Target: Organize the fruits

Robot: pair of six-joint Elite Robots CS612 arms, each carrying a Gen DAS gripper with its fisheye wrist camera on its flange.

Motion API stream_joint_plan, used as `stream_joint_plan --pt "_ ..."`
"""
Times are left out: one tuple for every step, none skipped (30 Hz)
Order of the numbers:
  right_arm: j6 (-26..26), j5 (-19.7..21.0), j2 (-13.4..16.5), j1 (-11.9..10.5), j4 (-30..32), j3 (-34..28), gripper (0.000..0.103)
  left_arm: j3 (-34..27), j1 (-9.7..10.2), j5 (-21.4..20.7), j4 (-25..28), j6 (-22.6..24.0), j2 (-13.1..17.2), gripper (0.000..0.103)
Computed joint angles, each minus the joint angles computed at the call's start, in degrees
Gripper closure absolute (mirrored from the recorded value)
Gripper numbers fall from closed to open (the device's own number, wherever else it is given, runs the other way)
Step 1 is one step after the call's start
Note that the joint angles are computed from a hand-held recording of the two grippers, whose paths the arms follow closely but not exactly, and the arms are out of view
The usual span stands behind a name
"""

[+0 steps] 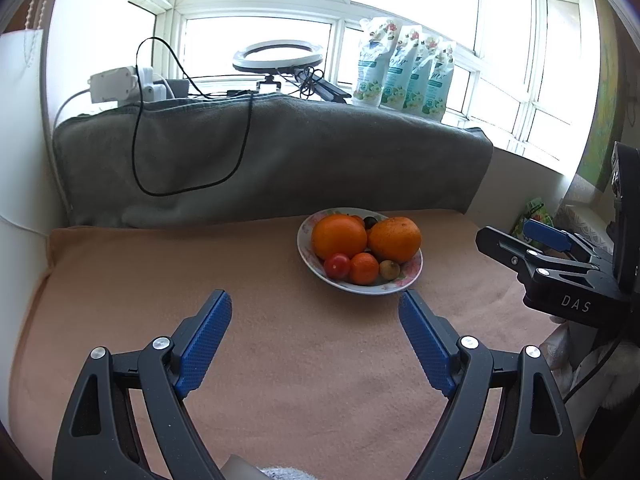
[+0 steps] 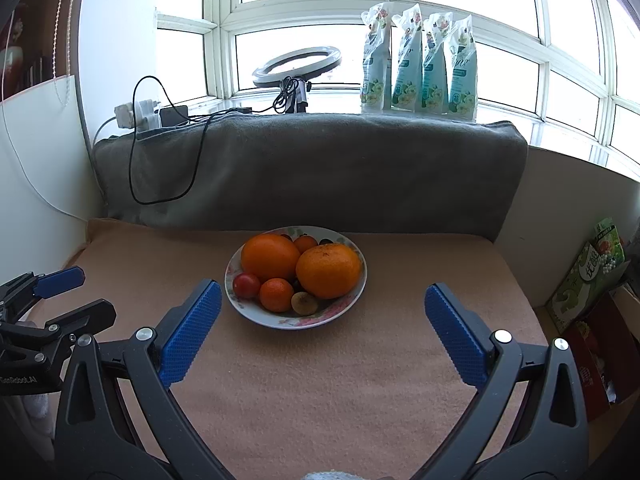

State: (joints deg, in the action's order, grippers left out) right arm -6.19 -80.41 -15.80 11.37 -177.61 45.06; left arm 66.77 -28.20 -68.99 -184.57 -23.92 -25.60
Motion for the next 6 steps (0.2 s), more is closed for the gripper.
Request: stream_joint_plan --pt "0.03 -0.01 -0.02 -0.01 0.01 0.05 0.000 0.06 -0.06 0.30 -0.16 0.05 0.00 0.017" --pt "0.03 0.00 -0.01 -0.03 -0.09 0.10 0.000 0.13 -0.10 0.54 -0.34 -0.03 -0.02 0.017" --pt "-0.02 0.07 0.02 -0.04 -0.07 0.04 0.000 0.18 -0.12 0.53 -0.64 -0.05 -0.01 0.017" --pt "-0.07 0.03 0.01 -0.04 -0.06 0.05 0.000 0.20 -0.12 0.53 -0.75 0.00 -0.02 0.017" --pt "-0.10 -0.05 0.01 -0.02 -0.13 0.08 0.000 0.20 -0.15 0.63 -0.70 0.11 -0.02 0.017" --pt "-0.10 -0.05 0.01 -0.02 -0.13 0.08 0.000 0.15 -0.16 0.76 -0.55 0.23 -0.01 0.017"
